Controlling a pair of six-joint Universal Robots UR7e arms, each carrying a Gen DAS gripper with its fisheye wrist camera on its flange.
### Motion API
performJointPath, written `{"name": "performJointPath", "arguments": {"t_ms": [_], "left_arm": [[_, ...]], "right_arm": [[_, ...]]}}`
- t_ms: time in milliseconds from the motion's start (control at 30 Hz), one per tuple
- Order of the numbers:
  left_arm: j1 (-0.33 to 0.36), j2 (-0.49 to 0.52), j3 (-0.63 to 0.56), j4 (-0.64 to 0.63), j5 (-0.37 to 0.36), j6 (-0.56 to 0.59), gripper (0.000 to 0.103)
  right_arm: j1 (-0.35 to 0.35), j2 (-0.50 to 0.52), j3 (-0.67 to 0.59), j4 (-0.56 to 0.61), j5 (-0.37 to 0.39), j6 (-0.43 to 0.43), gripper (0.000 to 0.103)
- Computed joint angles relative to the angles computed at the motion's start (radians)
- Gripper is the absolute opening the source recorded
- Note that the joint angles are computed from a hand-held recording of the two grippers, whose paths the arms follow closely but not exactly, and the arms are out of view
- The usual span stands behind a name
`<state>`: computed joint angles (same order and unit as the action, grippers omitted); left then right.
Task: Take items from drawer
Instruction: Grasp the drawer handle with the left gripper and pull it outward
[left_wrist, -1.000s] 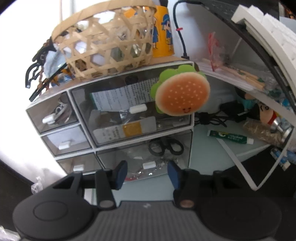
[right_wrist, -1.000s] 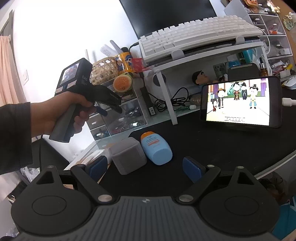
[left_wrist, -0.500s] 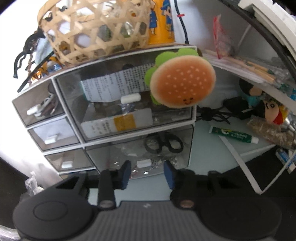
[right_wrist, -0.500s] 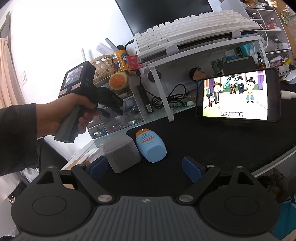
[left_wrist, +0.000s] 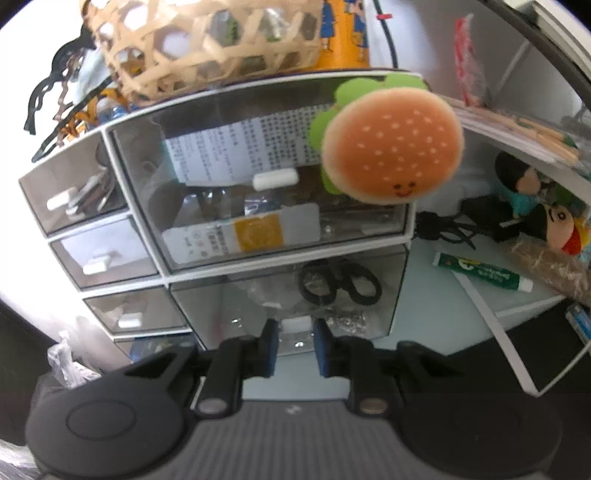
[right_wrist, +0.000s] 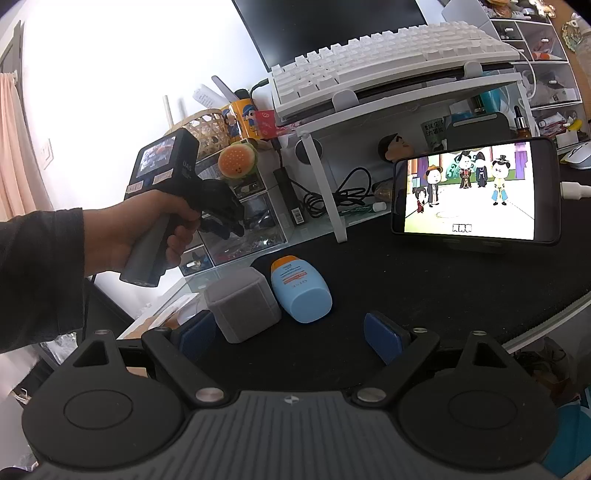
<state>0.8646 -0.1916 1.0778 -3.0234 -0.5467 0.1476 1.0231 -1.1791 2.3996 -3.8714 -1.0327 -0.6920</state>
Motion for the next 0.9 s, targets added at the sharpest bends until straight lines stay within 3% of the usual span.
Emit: {"name": "performJointPath", "arguments": {"t_ms": [567, 900], "left_arm": [[-0.010, 0.046, -0.073, 0.065, 0.077, -0.097, 0.019], [-0.012, 0.020, -0.039, 0.065, 0.061, -0.083, 0.019]], "right_arm": [[-0.001, 0.002, 0.002, -0.007, 0.000, -0.005, 0.091], [0.000, 0.001, 0.010, -0.018, -0.005, -0.011, 0.091]]}}
